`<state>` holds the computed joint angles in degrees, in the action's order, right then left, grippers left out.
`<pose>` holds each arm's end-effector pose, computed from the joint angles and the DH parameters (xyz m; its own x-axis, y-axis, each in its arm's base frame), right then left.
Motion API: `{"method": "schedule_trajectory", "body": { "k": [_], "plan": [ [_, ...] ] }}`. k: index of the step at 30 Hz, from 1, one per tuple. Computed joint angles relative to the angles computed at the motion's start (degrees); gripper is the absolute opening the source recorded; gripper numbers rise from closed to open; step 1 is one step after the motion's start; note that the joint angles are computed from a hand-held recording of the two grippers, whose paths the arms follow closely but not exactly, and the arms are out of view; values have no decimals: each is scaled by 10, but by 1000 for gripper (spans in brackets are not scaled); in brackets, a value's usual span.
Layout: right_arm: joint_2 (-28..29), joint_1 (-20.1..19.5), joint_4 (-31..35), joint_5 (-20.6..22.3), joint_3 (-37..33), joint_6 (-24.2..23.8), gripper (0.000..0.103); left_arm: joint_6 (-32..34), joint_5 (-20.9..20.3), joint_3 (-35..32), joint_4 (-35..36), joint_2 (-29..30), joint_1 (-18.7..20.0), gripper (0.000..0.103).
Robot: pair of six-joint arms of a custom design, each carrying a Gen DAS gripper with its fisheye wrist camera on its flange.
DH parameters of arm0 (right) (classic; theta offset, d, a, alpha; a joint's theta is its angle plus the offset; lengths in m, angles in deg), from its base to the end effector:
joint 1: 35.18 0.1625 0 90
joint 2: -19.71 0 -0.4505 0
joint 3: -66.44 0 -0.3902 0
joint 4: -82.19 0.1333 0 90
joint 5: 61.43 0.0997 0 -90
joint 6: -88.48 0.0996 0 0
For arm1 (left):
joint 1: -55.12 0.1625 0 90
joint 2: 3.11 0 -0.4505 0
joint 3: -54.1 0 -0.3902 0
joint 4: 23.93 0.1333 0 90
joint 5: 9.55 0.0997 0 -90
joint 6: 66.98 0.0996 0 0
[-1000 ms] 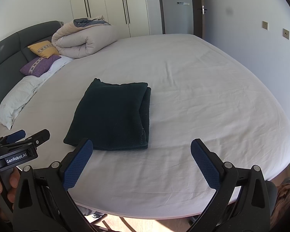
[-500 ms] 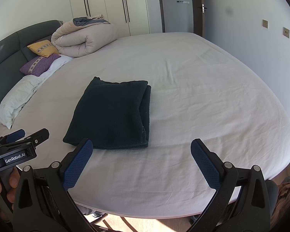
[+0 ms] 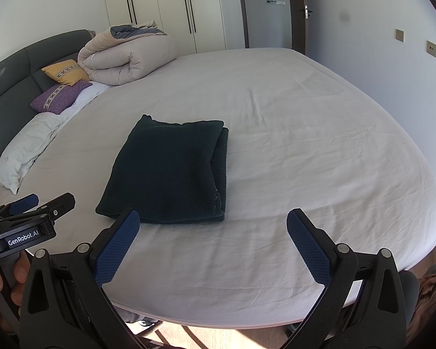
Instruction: Fold small clothes
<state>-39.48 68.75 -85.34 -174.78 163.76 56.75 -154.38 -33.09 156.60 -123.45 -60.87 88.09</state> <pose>0.2530 -0.6304 0.3011 -0.7116 -0.3747 0.5943 -0.6587 0.6501 -0.3788 -0.3610 -0.5019 0.1789 -0.6744 -0.4159 -0.6101 0.2571 0.6423 -0.7220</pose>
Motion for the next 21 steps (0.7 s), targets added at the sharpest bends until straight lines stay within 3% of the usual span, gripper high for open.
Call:
{"method": "schedule_trajectory", "body": {
  "k": [21],
  "plan": [
    [10, 0, 9, -2, -9, 1, 103, 14, -3, 5, -14, -2, 3, 103]
  ]
}}
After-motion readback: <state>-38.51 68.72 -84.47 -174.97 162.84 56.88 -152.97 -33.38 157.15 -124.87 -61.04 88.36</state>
